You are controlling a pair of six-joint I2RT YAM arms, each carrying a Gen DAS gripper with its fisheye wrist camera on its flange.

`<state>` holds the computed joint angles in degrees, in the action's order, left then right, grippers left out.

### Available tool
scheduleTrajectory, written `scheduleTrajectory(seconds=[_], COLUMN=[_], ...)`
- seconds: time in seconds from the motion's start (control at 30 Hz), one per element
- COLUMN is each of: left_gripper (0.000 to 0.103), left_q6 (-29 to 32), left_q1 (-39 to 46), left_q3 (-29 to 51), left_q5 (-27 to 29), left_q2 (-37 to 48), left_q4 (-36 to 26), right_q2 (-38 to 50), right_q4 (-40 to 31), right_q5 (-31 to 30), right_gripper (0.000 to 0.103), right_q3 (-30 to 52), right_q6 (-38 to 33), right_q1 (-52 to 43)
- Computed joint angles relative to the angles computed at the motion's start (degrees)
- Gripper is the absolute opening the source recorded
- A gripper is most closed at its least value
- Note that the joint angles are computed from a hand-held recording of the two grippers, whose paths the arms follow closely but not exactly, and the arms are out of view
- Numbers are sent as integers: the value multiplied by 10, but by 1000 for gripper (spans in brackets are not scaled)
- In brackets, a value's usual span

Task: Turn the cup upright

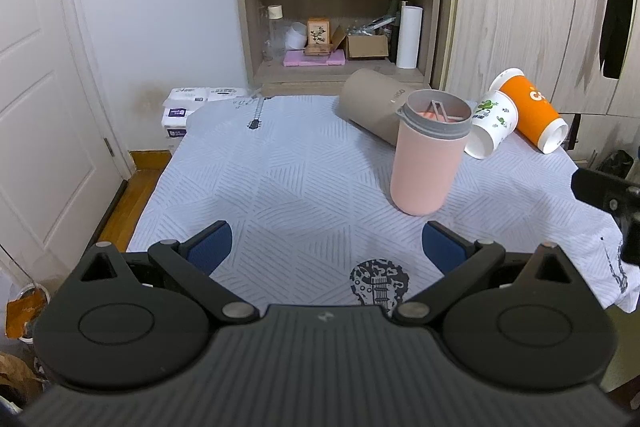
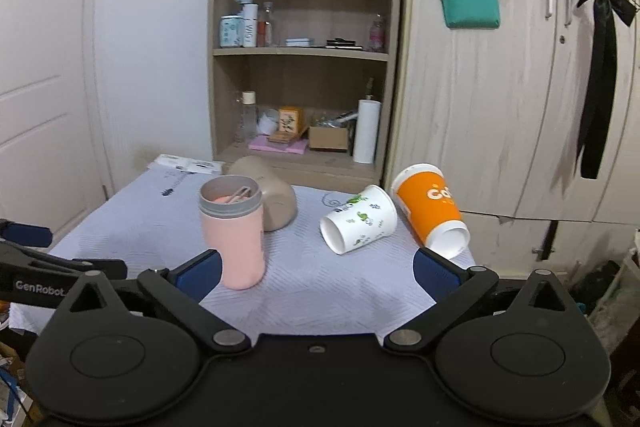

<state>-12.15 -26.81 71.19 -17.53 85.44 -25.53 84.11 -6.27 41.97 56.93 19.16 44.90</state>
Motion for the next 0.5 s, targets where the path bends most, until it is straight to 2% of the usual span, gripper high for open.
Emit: scheduleTrajectory(seconds=[0.3,0.5], left_gripper=[103,103], left_q6=[-3,-7], left_q1=[1,-2], left_q3=[-7,-2], left_q5=[-6,-10], left_q2=[-10,-4], left_q4=[-3,-7], right_q2=[25,22], right_q4=[-64,-74], right_q5=[38,37], right_gripper=[103,103], right_q3=[30,27], right_q6=[55,63], right_q1=[1,2])
